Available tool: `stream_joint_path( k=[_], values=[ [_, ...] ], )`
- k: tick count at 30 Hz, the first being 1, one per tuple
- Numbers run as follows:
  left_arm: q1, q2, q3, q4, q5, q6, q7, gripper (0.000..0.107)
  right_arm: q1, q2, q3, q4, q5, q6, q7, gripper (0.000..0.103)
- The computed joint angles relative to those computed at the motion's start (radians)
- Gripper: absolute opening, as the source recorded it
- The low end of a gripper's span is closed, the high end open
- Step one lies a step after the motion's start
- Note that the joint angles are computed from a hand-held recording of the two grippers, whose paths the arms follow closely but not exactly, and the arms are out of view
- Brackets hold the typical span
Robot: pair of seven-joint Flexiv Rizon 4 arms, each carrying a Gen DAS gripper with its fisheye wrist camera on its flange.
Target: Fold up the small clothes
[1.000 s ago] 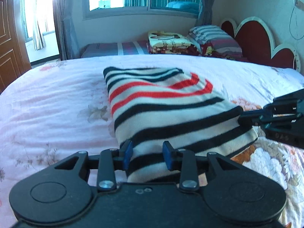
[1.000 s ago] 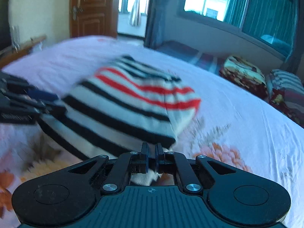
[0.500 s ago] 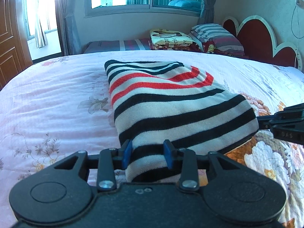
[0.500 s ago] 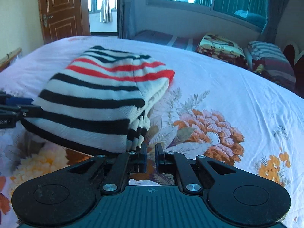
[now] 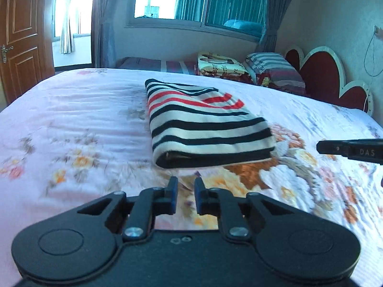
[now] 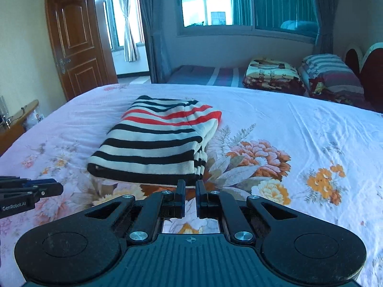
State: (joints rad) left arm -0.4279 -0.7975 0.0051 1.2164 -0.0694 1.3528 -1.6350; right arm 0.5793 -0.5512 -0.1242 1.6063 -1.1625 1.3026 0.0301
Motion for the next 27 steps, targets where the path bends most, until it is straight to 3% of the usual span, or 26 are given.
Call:
stream_joint_path(
  k=[8, 10, 17, 18, 21, 22, 23, 24, 25, 27],
  values=[
    [-0.045, 0.094, 0.034, 0.093, 0.046, 0.024, -0.034, 0.013, 0.004, 0.071, 0.027, 0.085, -0.096, 0.006, 0.126, 0.006],
    [-0.058, 0.115, 0.043, 0.115, 0.056, 0.039, -0.054, 0.000, 0.003, 0.089, 0.028, 0.096, -0.154, 0.001, 0.169, 0.006],
    [-0.178, 0.167, 0.166, 0.135, 0.157, 0.048, -0.205, 0.002, -0.044, 0.175, 0.095, 0.157, -0.324, -0.030, 0.276, 0.006],
    [-0.200, 0.175, 0.191, 0.135, 0.182, 0.046, -0.232, 0.006, -0.050, 0.193, 0.108, 0.172, -0.347, -0.044, 0.291, 0.006],
    [-0.310, 0.188, 0.331, 0.132, 0.285, 0.063, -0.403, 0.058, -0.062, 0.236, 0.155, 0.210, -0.374, -0.103, 0.290, 0.009],
    [-0.367, 0.185, 0.408, 0.123, 0.324, 0.061, -0.486, 0.103, -0.057, 0.253, 0.171, 0.223, -0.381, -0.158, 0.296, 0.055],
    [-0.419, 0.181, 0.477, 0.112, 0.379, 0.055, -0.565, 0.100, -0.043, 0.269, 0.189, 0.237, -0.373, -0.242, 0.308, 0.094],
    [-0.451, 0.182, 0.513, 0.105, 0.408, 0.035, -0.594, 0.102, -0.034, 0.287, 0.196, 0.254, -0.427, -0.305, 0.371, 0.102],
    [-0.461, 0.190, 0.516, 0.109, 0.424, 0.027, -0.601, 0.102, -0.036, 0.302, 0.208, 0.270, -0.467, -0.340, 0.401, 0.103],
    [-0.460, 0.218, 0.494, 0.129, 0.448, 0.016, -0.628, 0.102, -0.060, 0.317, 0.239, 0.287, -0.454, -0.314, 0.377, 0.103]
  ],
)
